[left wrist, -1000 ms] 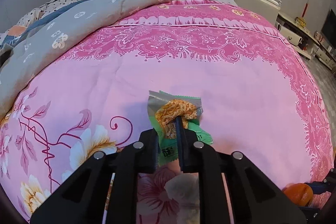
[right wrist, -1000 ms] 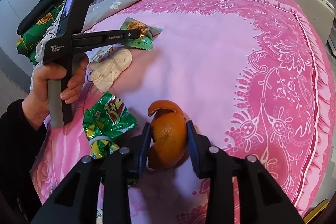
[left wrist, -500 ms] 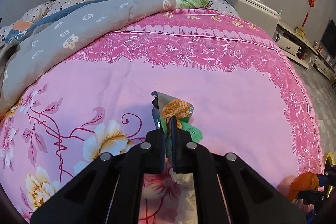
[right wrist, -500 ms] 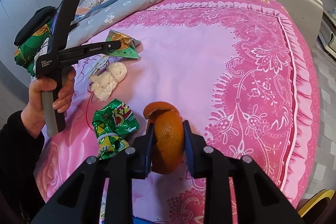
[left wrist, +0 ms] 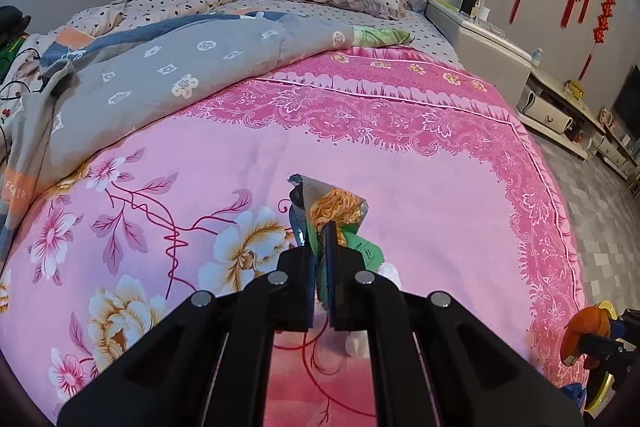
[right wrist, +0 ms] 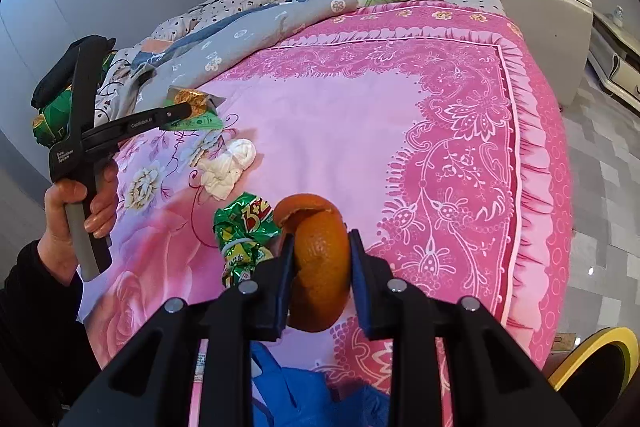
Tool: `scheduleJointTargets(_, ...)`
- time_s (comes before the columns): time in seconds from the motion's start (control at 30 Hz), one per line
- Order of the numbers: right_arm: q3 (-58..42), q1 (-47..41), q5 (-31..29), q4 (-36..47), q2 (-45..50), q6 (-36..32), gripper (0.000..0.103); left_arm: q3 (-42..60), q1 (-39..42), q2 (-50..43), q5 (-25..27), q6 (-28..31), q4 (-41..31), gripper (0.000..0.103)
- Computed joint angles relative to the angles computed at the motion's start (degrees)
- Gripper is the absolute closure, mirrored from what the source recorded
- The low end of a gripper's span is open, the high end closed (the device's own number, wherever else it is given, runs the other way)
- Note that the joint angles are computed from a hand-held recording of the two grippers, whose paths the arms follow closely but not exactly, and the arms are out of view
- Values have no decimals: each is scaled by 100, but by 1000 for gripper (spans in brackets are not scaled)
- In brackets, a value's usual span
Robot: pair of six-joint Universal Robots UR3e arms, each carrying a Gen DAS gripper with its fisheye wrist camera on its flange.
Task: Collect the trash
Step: 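Carry the orange peel and green packet to the yellow bin and release both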
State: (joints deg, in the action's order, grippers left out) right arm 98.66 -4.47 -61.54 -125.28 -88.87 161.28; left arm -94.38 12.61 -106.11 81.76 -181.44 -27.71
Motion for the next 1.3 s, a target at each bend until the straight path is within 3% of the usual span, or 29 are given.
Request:
scheduleJointTargets(0.4, 547, -971, 544, 1138, -1790, -525, 78, -1205, -235, 2012, -188, -188, -384, 100)
scheduleJointTargets(0.7, 462, -2369, 1263, 2995, -3140, -1715, 78, -1122, -1199, 2752, 191, -582, -716, 100)
scheduleJointTargets(0.97, -396, -4473, 1971, 6084, -3963, -3971, 78, -515, -2478, 2597, 723, -1048, -871, 100)
scheduleJointTargets(1.13, -1554, -6275, 2098, 8933, -3983, -6209, 78, 81, -3427, 2109, 1147, -1282, -818, 100)
scheduleJointTargets(1.3, -2835, -8290, 1699, 11675, -3670, -8648, 78, 756, -4229, 1497, 1399, -1525, -764, 100)
